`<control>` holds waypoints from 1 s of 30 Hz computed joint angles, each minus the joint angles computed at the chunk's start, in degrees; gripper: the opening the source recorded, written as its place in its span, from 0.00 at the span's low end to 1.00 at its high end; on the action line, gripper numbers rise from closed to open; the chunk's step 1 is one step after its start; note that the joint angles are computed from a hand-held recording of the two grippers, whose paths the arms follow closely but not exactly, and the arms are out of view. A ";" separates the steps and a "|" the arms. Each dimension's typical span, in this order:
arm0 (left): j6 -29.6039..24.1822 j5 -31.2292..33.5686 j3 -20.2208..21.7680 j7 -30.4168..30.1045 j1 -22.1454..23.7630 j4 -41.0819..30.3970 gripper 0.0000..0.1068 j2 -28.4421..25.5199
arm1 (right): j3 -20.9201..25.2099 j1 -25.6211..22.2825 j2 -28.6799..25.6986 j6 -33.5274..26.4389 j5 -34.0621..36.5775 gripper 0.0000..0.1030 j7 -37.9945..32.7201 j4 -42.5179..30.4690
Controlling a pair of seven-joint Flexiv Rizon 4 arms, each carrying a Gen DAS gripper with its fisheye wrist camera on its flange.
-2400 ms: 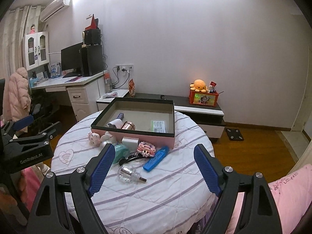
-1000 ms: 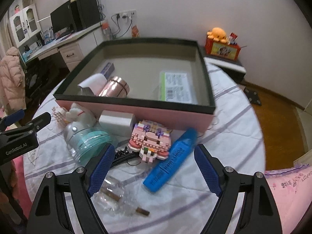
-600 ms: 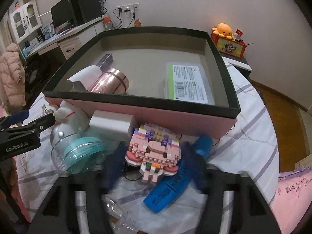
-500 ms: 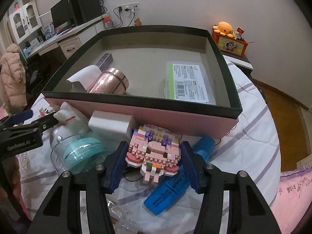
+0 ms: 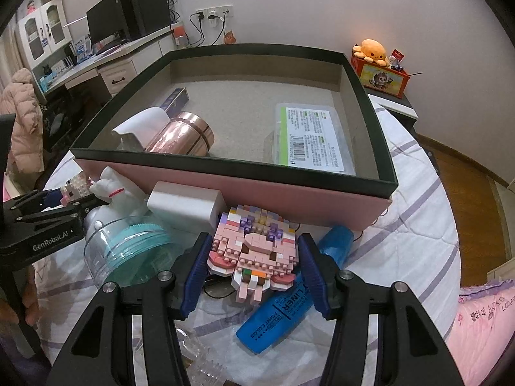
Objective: Organize rigid objects
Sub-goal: 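Grasp the white block cat with left tool while right tool grasps the pink block figure, then lift the block cat and pink block figure and carry them over the pink box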
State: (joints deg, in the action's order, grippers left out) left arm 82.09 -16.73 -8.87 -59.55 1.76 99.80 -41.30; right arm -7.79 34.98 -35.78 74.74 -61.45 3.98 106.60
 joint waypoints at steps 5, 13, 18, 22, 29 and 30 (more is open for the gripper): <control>1.39 2.07 3.66 -2.44 -3.02 0.23 0.55 0.69 | -1.05 0.45 1.19 0.53 -3.49 0.54 2.84 0.98; 5.09 2.04 -0.13 -1.74 0.32 4.66 0.55 4.27 | 0.35 -1.15 4.62 -1.43 -11.02 0.54 9.95 3.23; 10.27 1.75 -7.17 0.47 5.81 10.33 0.55 8.21 | 2.03 -2.01 8.88 -4.96 -19.08 0.54 17.48 5.72; 15.47 3.39 -14.17 1.30 11.93 15.31 0.55 11.37 | 4.12 -3.08 12.65 -8.20 -26.15 0.54 23.19 7.84; 22.01 11.13 -29.07 -3.06 26.04 22.73 0.55 15.77 | 10.04 -4.43 18.64 -16.95 -31.80 0.54 28.05 11.33; 22.47 12.27 -30.65 -3.94 27.64 23.44 0.55 16.25 | 10.85 -4.84 19.22 -17.75 -32.64 0.54 28.74 11.70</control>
